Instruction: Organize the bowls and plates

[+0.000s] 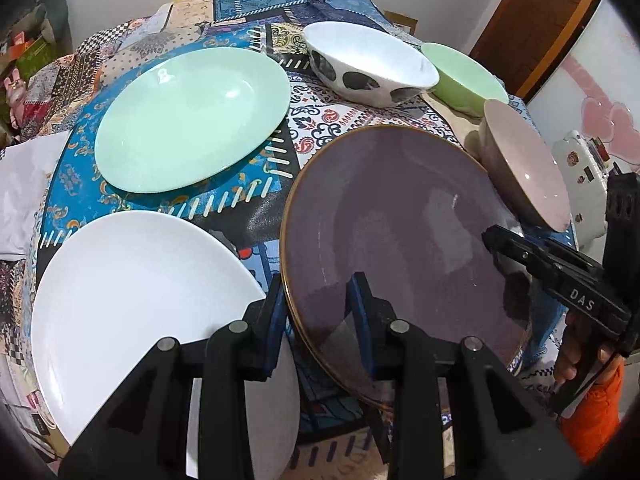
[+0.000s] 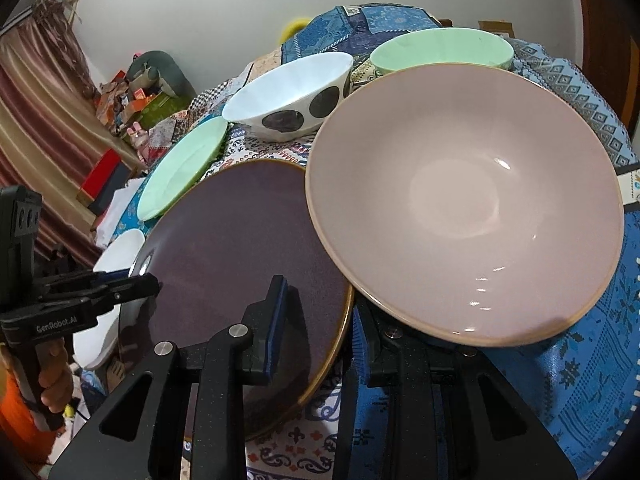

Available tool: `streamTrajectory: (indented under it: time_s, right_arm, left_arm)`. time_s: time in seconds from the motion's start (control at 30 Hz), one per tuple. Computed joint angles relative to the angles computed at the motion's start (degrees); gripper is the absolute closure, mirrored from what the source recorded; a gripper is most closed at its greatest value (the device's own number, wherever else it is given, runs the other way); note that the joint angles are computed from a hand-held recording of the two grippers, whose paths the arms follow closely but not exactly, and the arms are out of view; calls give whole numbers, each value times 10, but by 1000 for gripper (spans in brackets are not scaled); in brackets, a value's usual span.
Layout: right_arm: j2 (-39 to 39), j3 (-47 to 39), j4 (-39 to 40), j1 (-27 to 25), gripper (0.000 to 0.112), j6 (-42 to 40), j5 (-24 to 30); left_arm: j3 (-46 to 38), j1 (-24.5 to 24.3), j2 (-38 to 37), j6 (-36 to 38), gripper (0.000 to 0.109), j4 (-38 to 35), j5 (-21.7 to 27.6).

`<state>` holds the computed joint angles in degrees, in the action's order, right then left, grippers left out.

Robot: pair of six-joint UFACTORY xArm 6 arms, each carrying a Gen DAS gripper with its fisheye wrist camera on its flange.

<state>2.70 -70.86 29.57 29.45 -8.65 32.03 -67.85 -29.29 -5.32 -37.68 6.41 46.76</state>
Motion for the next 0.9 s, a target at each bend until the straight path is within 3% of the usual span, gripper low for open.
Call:
streamTrajectory:
  time_s: [0.17,0.27,0.4,0.6,0.77,0.9]
  right_arm:
    - [-1,-7,-51,3,82,23,11]
    - [-12,-2,-124,10,81,57,11]
    - [-28,3,-192,14,80,91,23]
    - [-61,18,-164,13,77,79,9]
    - [-66,7,-168,32,57,82,-17]
    - [-55,-11,-160,52,52,73,-23]
  left_arm:
    - [0,3,-1,-4,77,-3,-1]
    - [1,-7,-15,-33,77,54,3]
    - [6,-16,-38,-43,68,85,0]
    - [24,-33,-85,-96,41,159,8]
    - [40,-37,-127,-120,35,185,39]
    - [66,-33,-169,-142,30,202,62]
